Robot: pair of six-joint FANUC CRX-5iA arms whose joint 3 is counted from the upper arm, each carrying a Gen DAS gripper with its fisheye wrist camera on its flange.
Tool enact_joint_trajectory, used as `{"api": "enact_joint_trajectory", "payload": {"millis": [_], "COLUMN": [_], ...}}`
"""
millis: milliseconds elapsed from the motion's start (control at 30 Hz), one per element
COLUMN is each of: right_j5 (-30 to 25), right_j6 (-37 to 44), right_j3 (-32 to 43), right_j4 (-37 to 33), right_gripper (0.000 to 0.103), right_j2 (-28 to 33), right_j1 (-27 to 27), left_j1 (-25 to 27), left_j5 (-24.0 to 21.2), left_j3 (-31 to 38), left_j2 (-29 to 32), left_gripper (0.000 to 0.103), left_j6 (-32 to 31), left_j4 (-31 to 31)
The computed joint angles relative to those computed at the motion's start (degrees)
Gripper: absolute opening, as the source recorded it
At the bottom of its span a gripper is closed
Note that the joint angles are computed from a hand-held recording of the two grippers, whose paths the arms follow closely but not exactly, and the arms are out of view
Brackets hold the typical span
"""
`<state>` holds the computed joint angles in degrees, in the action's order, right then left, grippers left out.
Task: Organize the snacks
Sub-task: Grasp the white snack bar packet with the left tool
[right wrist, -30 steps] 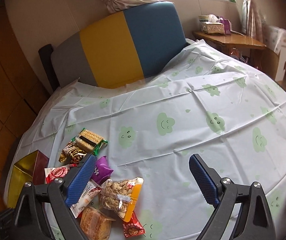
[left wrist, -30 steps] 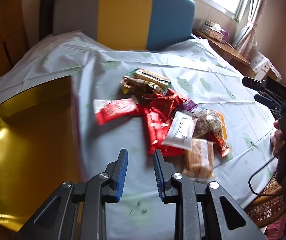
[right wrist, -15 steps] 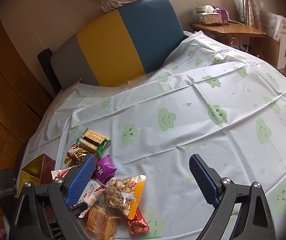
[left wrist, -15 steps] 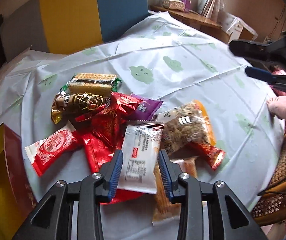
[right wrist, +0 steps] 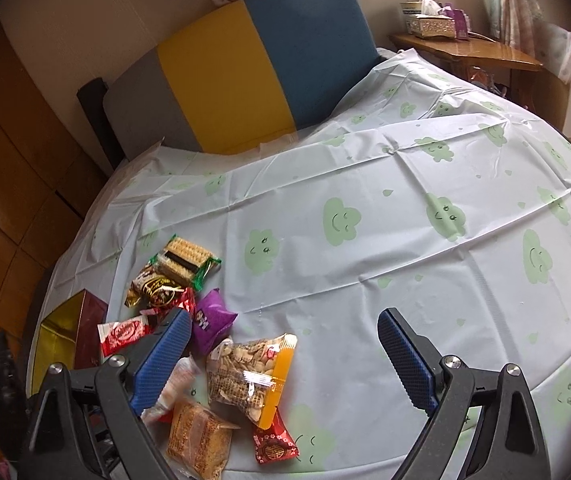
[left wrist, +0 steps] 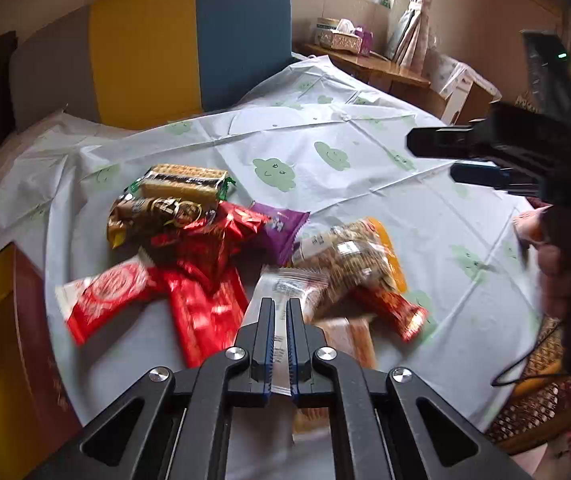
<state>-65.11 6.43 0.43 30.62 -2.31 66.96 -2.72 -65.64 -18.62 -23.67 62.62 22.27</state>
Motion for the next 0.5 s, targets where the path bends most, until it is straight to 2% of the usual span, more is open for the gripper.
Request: {"api": "enact_joint_trajectory", "payload": {"millis": [100,167,200,233,367,467,500], "right_j5": [-0.9,-1.5,-1.8,-2.2,-3.0,-3.2,-3.0], "right_j6": [1.4,1.9,2.0,2.2,2.8,3.1,3.1], "right_j3": [0.8,1.2,1.4,1.7,2.4,2.7,2.7], "right_j4": [-0.6,-1.2,-1.4,-1.6,-2.8,-3.6,-3.7], "right_gripper": [0.095,0.095,0.095,0.095,0.095,0.095,0.095], "right_j2": [0.6,0.9,1.0,1.2,1.5,1.6,1.5], "right_j1": [0.3,0.3,0.2,0.2,-0.1,-0.4,-0.5], "left_j1": [2.9,4.6,5.0,4.8,0.5,-1.4,-1.9], "left_j5": [-2.5,-4.6,-5.1,-5.4,-3.9,-5.0,-5.4], "left_j3": [-2.3,-2.9,-2.8,-2.3,1.5,4.6,5.8], "left_j2": [-3.6,-4.2,-4.2,-3.7,1.1,5.3,7.1], "left_gripper": [0.006,0.016,0.03,0.033,0.04,0.044,0.048], "left_j6": [-2.2,-3.2,-3.7,-4.0,-4.2,-4.2,-4.1], "left_j4": [1.7,2.4,2.4,1.9,-1.8,-4.3,-4.9]}}
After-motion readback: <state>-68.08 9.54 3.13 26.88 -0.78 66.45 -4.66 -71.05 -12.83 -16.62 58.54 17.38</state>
